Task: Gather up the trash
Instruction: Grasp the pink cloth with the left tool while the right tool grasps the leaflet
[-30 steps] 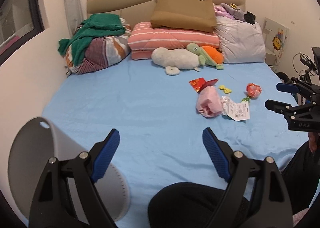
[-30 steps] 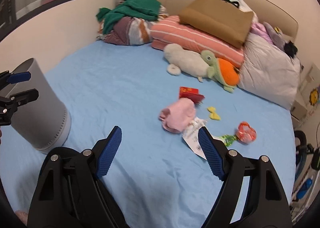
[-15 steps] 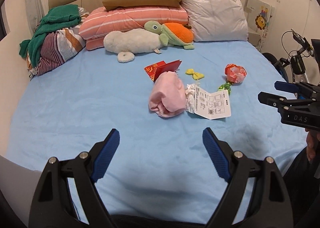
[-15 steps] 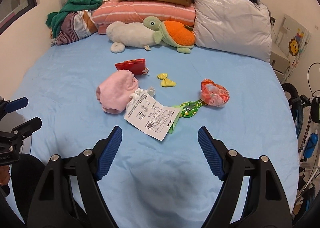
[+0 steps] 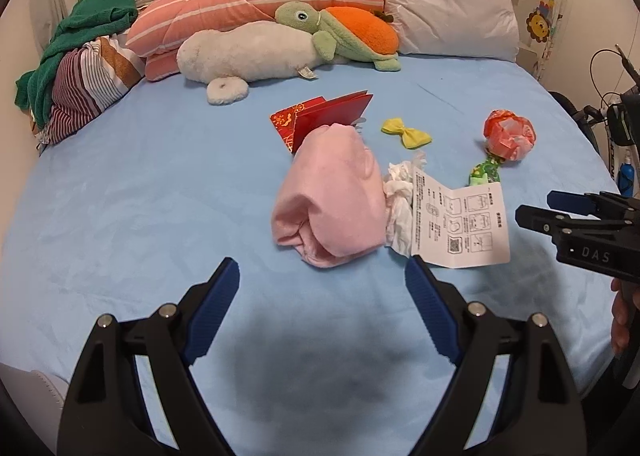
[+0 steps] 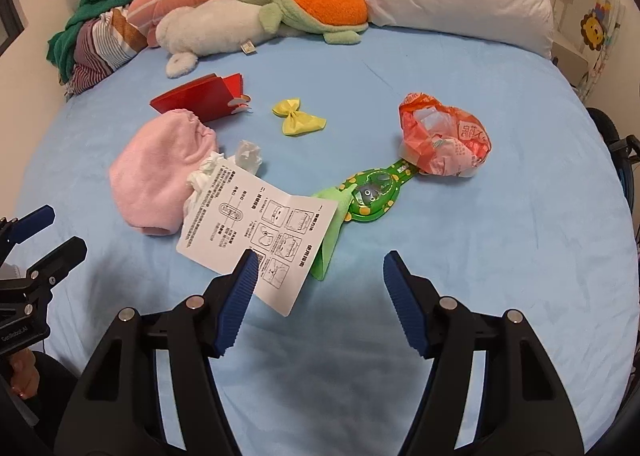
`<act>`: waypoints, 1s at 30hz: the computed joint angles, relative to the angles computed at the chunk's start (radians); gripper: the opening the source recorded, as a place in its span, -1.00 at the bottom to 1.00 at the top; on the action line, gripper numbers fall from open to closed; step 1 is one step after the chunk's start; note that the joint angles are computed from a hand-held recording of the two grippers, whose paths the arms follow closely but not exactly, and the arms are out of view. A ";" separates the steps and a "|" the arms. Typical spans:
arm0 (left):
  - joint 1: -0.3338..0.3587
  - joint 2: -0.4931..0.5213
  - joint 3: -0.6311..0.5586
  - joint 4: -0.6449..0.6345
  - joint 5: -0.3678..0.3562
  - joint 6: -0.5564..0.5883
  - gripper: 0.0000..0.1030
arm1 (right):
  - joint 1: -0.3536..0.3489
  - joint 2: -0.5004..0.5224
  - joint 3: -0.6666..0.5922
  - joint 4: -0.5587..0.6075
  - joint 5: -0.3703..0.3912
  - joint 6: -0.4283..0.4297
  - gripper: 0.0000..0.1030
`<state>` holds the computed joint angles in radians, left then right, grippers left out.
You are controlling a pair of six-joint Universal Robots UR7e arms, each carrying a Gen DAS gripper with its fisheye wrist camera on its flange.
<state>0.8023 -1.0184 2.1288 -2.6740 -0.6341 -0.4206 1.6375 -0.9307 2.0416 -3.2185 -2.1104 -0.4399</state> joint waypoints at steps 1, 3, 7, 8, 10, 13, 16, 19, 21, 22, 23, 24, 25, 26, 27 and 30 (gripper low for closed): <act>0.012 0.015 -0.012 -0.012 0.000 0.011 0.65 | -0.007 0.008 -0.011 0.015 0.002 0.007 0.23; 0.035 0.039 -0.034 -0.031 -0.007 0.031 0.65 | -0.022 0.022 -0.031 0.045 0.006 0.024 0.17; 0.072 0.088 -0.075 -0.071 -0.012 0.085 0.65 | -0.056 0.035 -0.056 0.115 0.040 0.069 0.08; 0.078 0.098 -0.083 -0.081 -0.013 0.099 0.65 | -0.064 0.035 -0.059 0.135 0.055 0.079 0.07; 0.089 0.118 -0.097 -0.102 -0.016 0.126 0.62 | -0.076 0.033 -0.063 0.171 0.094 0.098 -0.05; 0.108 0.141 -0.117 -0.115 -0.034 0.155 0.31 | -0.080 0.032 -0.061 0.203 0.138 0.096 -0.36; 0.136 0.152 -0.139 -0.102 -0.093 0.158 -0.32 | -0.073 0.034 -0.056 0.200 0.159 0.073 -0.65; 0.157 0.157 -0.150 -0.097 -0.138 0.153 -0.73 | -0.064 0.030 -0.044 0.171 0.171 0.050 -0.79; 0.159 0.156 -0.147 -0.109 -0.149 0.155 -0.83 | -0.062 0.022 -0.035 0.155 0.189 0.037 -0.88; 0.157 0.153 -0.144 -0.115 -0.153 0.153 -0.85 | -0.063 0.018 -0.033 0.152 0.200 0.039 -0.93; 0.156 0.149 -0.141 -0.120 -0.159 0.150 -0.86 | -0.063 0.017 -0.033 0.151 0.208 0.041 -0.95; 0.155 0.145 -0.139 -0.123 -0.167 0.147 -0.87 | -0.063 0.014 -0.031 0.148 0.212 0.041 -0.98; 0.151 0.138 -0.135 -0.128 -0.174 0.144 -0.88 | -0.062 0.011 -0.029 0.146 0.214 0.042 -1.00; 0.148 0.132 -0.130 -0.133 -0.180 0.142 -0.88 | -0.062 0.006 -0.024 0.144 0.219 0.043 -1.00; 0.143 0.125 -0.125 -0.134 -0.181 0.138 -0.88 | -0.061 0.003 -0.023 0.143 0.221 0.044 -1.00; 0.128 0.095 -0.101 -0.124 -0.179 0.116 -0.88 | -0.051 -0.009 -0.006 0.124 0.216 0.037 -1.00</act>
<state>0.9298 -0.9237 2.0281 -2.7983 -0.8133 -0.3044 1.5860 -0.9401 2.0360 -3.0945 -1.8943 -0.4029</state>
